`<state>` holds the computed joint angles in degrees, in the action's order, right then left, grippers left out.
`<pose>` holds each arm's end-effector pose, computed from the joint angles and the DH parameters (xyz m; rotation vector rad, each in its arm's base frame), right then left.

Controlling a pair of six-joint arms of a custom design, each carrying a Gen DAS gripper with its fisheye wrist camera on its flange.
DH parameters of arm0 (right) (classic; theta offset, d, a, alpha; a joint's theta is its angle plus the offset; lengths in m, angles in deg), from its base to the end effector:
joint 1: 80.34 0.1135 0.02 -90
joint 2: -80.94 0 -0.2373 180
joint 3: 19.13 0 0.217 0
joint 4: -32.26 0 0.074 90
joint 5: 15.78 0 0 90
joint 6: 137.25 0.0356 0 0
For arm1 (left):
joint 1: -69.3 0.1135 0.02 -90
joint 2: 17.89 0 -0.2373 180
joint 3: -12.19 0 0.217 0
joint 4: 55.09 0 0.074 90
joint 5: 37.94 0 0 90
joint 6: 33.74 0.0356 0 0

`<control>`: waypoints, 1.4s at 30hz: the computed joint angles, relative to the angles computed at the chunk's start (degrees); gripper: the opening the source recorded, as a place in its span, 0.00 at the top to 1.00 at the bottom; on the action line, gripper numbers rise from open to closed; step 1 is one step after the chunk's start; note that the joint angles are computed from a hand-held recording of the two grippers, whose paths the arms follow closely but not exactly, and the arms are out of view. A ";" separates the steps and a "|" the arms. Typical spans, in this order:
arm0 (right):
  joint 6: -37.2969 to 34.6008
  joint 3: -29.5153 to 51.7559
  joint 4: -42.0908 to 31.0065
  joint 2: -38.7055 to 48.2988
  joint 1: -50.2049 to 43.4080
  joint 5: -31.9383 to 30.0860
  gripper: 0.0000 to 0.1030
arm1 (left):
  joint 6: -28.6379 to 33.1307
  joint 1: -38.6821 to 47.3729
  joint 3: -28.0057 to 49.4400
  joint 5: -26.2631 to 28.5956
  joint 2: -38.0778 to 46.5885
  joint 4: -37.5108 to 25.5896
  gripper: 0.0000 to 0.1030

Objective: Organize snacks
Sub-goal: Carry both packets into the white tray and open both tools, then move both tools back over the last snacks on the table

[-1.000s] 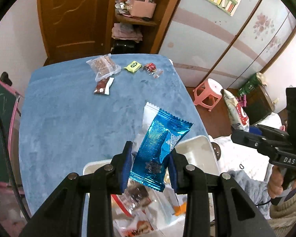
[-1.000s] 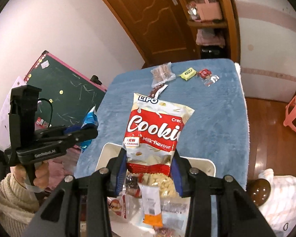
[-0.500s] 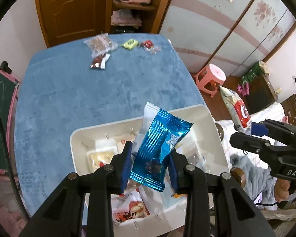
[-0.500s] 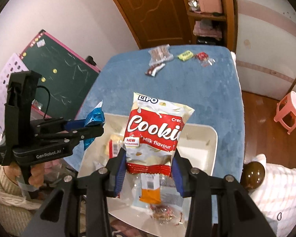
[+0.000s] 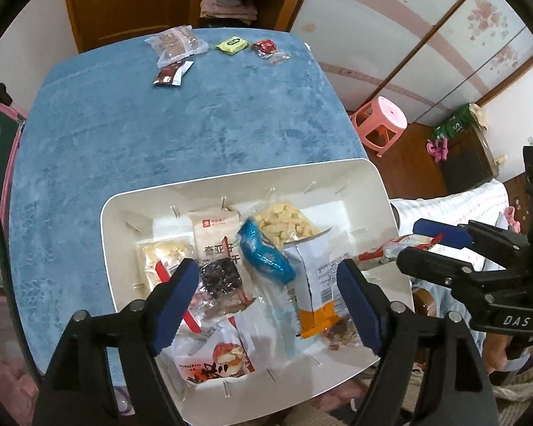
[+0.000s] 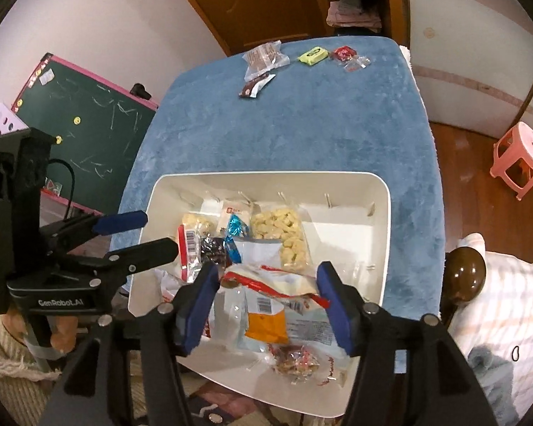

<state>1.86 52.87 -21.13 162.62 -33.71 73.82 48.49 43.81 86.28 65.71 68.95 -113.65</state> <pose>0.1710 0.1813 0.2141 0.0580 2.7876 0.5016 0.2251 -0.1166 0.1997 0.4964 2.8186 -0.4629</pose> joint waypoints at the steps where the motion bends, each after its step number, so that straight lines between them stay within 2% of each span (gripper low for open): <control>1: 0.07 -0.21 0.41 -0.26 0.01 -0.14 0.43 | -0.02 0.15 0.00 0.00 -0.10 -0.13 0.23; 22: 0.50 -0.66 3.78 -4.69 -1.00 -1.46 0.42 | -0.09 2.33 1.92 -1.42 -1.54 -1.28 0.23; 37: -0.62 1.02 3.36 -2.85 -2.46 -1.22 0.42 | 1.80 4.20 6.49 -2.17 1.32 -1.28 0.23; 42: -3.14 3.87 2.20 -0.53 -4.65 -1.84 0.42 | 2.77 5.55 10.03 -3.05 3.32 -1.50 0.23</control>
<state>-1.28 56.75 -18.93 162.09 -38.36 71.97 51.26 49.36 96.30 62.66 72.27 -115.15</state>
